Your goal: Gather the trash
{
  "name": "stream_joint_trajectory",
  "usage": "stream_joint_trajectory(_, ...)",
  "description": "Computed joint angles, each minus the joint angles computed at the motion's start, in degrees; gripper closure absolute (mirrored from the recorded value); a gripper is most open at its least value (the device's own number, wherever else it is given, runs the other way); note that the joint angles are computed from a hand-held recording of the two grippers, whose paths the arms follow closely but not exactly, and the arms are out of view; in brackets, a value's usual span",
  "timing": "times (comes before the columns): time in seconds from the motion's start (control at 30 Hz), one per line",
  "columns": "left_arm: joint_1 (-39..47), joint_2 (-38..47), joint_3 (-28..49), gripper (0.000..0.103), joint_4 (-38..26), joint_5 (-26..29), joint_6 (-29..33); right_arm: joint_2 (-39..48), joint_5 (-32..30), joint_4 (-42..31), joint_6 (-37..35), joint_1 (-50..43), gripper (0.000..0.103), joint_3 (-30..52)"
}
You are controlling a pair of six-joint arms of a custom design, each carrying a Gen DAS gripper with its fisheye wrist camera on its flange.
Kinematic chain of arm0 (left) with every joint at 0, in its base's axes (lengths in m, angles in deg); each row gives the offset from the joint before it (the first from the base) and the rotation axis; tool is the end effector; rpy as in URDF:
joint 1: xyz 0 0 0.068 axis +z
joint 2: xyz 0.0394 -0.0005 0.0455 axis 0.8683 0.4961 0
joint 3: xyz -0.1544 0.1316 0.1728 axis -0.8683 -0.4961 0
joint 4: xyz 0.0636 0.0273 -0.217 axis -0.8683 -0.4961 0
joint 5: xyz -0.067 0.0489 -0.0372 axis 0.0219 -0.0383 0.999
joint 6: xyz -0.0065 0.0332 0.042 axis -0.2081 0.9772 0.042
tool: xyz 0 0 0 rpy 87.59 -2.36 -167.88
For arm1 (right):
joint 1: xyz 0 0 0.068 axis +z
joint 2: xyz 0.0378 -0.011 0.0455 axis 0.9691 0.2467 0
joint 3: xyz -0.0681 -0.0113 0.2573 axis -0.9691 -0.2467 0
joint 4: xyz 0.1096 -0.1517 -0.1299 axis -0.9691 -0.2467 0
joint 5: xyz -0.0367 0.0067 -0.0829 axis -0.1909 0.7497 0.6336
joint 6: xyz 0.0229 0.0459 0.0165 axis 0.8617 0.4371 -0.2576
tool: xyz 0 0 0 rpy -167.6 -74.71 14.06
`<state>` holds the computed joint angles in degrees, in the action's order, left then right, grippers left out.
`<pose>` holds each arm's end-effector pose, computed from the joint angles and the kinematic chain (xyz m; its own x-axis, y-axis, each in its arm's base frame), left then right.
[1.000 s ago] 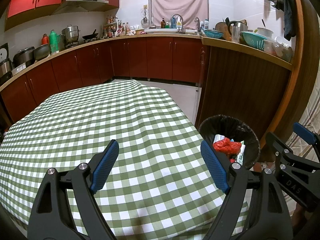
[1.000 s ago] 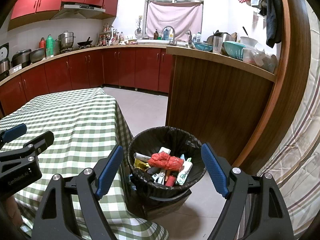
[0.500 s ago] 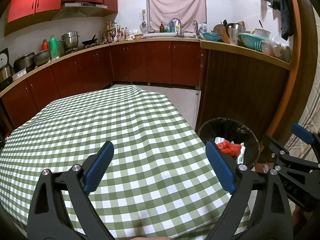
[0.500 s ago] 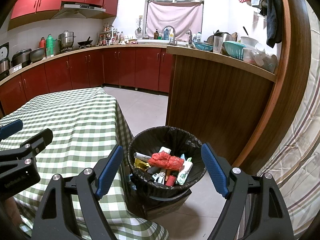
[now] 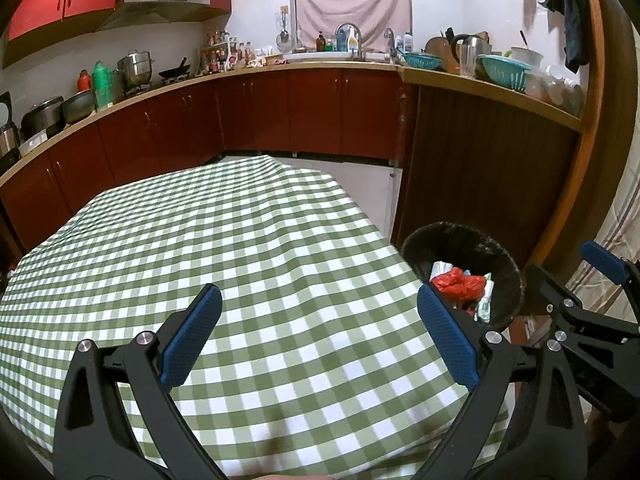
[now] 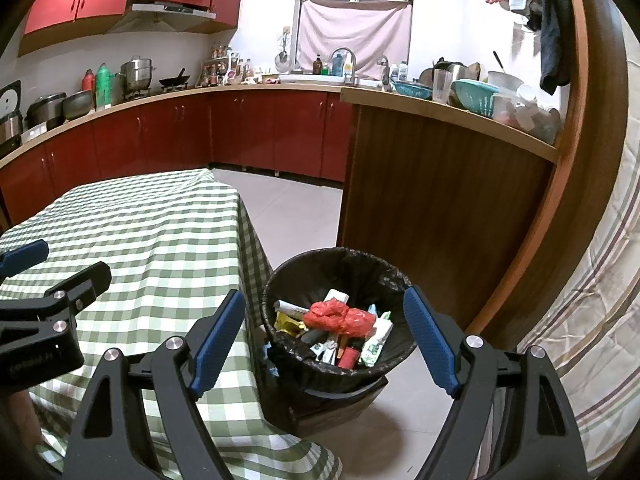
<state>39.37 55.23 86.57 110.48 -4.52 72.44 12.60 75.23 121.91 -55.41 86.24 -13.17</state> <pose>0.2418 -0.0778 0.1178 -0.6029 -0.0425 -0.7967 -0.1078 0.9938 0.0286 0.2584 0.0450 0.1134 -0.5312 -0.1523 -0.8334 -0.1431 0.9857 -0.0889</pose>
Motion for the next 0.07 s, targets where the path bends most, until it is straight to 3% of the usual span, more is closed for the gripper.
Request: stream_joint_trajectory(0.07,2.3,0.8,0.2,0.007,-0.6,1.4,0.4,0.7,0.4,-0.7,0.2,1.1,0.023,0.8)
